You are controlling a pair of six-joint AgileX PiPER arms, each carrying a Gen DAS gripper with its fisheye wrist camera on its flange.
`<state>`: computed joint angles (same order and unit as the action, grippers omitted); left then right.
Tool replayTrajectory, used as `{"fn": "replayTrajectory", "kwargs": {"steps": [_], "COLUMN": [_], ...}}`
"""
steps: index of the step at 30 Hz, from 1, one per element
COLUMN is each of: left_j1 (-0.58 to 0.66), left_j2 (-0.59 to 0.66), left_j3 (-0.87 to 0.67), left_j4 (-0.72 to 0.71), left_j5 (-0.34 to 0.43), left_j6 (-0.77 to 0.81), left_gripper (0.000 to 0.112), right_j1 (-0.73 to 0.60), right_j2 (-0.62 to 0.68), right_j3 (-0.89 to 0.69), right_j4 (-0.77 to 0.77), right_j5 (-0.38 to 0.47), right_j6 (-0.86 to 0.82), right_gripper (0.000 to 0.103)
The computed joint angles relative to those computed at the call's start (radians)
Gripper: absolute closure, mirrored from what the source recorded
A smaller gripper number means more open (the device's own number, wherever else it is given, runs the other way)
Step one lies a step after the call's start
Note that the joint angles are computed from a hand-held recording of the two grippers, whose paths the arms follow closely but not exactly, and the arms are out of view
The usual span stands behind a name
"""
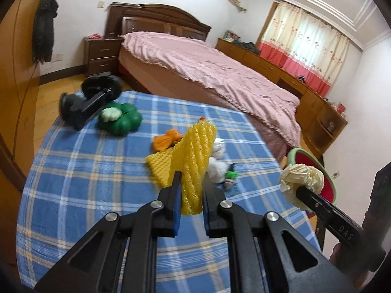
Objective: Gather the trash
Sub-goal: 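Carry the foam sleeve with the left tool while the right tool carries the tissue over the bucket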
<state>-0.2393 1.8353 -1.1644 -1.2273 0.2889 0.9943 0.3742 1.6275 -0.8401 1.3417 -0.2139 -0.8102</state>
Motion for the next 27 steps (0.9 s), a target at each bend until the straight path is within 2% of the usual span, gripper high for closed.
{"fn": "replayTrajectory", "kwargs": {"steps": [6, 9, 18, 23, 27], "left_j1": [-0.059, -0.1, -0.23, -0.306, -0.355], "left_j2": [0.006, 0.023, 0.117, 0.199, 0.282], "left_j3": [-0.053, -0.105, -0.301, -0.44, -0.57], "left_j4": [-0.007, 0.054, 0.254, 0.381, 0.472], "left_j5": [0.056, 0.07, 0.106, 0.141, 0.193], "left_j6": [0.018, -0.033, -0.231, -0.366, -0.461], "left_gripper": [0.099, 0.099, 0.099, 0.099, 0.099], "right_j1": [-0.025, -0.047, -0.196, -0.308, -0.407], "right_j2": [-0.125, -0.175, -0.283, -0.315, -0.316], "right_j3": [0.081, 0.115, 0.203, 0.238, 0.26], "right_j4": [-0.001, -0.021, -0.095, -0.197, -0.409], "right_j5": [-0.053, -0.069, -0.042, -0.006, 0.035], "right_j6": [0.028, 0.05, 0.123, 0.206, 0.405], "right_gripper": [0.064, 0.064, 0.064, 0.064, 0.064]}}
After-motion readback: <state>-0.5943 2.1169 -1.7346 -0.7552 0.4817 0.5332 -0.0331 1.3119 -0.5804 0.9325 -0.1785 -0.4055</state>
